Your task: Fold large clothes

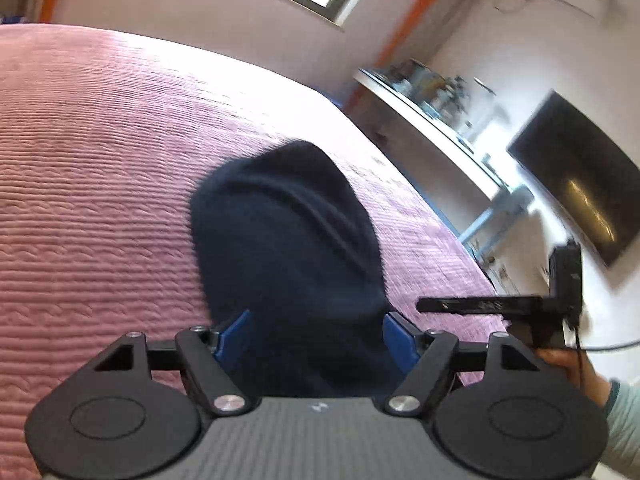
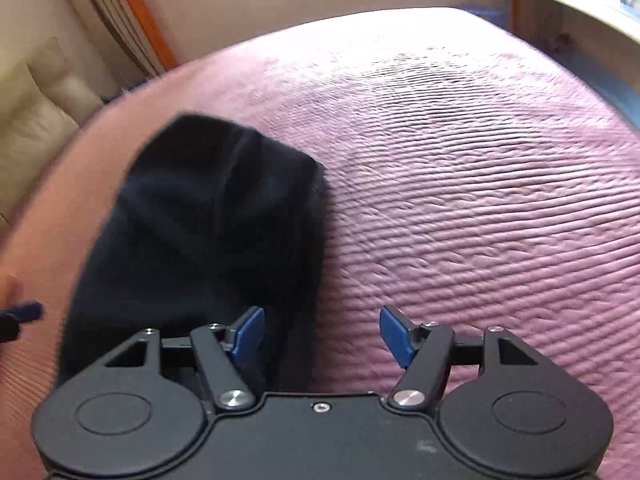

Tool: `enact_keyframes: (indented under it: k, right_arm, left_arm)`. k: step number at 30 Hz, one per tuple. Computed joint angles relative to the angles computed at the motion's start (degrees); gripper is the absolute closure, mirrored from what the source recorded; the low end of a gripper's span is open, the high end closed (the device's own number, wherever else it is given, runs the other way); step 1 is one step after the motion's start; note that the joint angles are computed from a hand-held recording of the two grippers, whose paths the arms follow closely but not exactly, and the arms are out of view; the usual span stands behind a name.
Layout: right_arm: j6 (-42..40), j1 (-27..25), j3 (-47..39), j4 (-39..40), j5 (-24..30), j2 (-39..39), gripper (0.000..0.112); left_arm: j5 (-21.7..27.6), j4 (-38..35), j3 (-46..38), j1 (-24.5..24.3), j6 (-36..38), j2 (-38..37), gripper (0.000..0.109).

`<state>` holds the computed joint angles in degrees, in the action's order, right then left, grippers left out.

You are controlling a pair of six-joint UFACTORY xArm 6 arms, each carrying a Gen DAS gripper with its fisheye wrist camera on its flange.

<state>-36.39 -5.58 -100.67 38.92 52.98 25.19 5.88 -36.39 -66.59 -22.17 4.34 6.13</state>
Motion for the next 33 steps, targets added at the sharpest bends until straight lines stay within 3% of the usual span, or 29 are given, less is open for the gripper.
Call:
enact_keyframes:
  k: [3, 6, 10, 15, 19, 23, 26, 29, 31, 33]
  right_arm:
    - [1.3, -1.3, -6.4, 7.1, 5.5, 5.5, 0.034]
    - [7.8, -0.2, -9.8, 4.3, 4.7, 9.1, 0.033]
    - [5.5, 0.4, -11.5, 4.9, 6.0, 10.6, 0.032]
    - [5.9, -1.2, -18.2, 10.2, 11.7, 16.4, 0.029]
    - [11.0, -3.9, -26.9, 17.5, 20.2, 24.4, 0.022]
    - [7.7, -4.5, -25.7, 21.9, 20.8, 24.8, 0.021]
    - [7.7, -4.5, -30.3, 22.9, 23.5, 28.2, 0.020]
    - [8.6, -3.7, -36.1, 23.6, 25.8, 32.2, 0.022]
    - [8.0, -2.7, -36.0, 22.9, 26.2, 31.8, 0.023]
    - [7.4, -1.9, -34.2, 22.9, 26.0, 30.2, 0.030]
  left_arm:
    - [2.4, 2.0, -2.2, 2.4, -4.2, 1.6, 0.020]
    - [4.1, -2.0, -5.2, 3.2, -1.9, 4.5, 0.019]
    - [3.4, -16.3, -7.9, 2.6, 6.6, 8.0, 0.019]
    - [4.1, -27.7, -11.3, 3.0, 14.7, 11.9, 0.014]
    - [9.3, -35.8, -15.8, 4.6, 19.9, 16.4, 0.010]
    - [13.6, -44.0, -18.6, 5.5, 26.2, 19.6, 0.009]
    - [15.8, -46.9, -20.5, 5.8, 28.3, 21.8, 0.009]
    - [16.8, -48.2, -22.7, 5.9, 28.5, 23.9, 0.012]
    - [16.9, -44.8, -23.7, 5.8, 26.5, 24.5, 0.018]
    - [14.8, -43.4, -23.1, 5.0, 27.8, 23.7, 0.033]
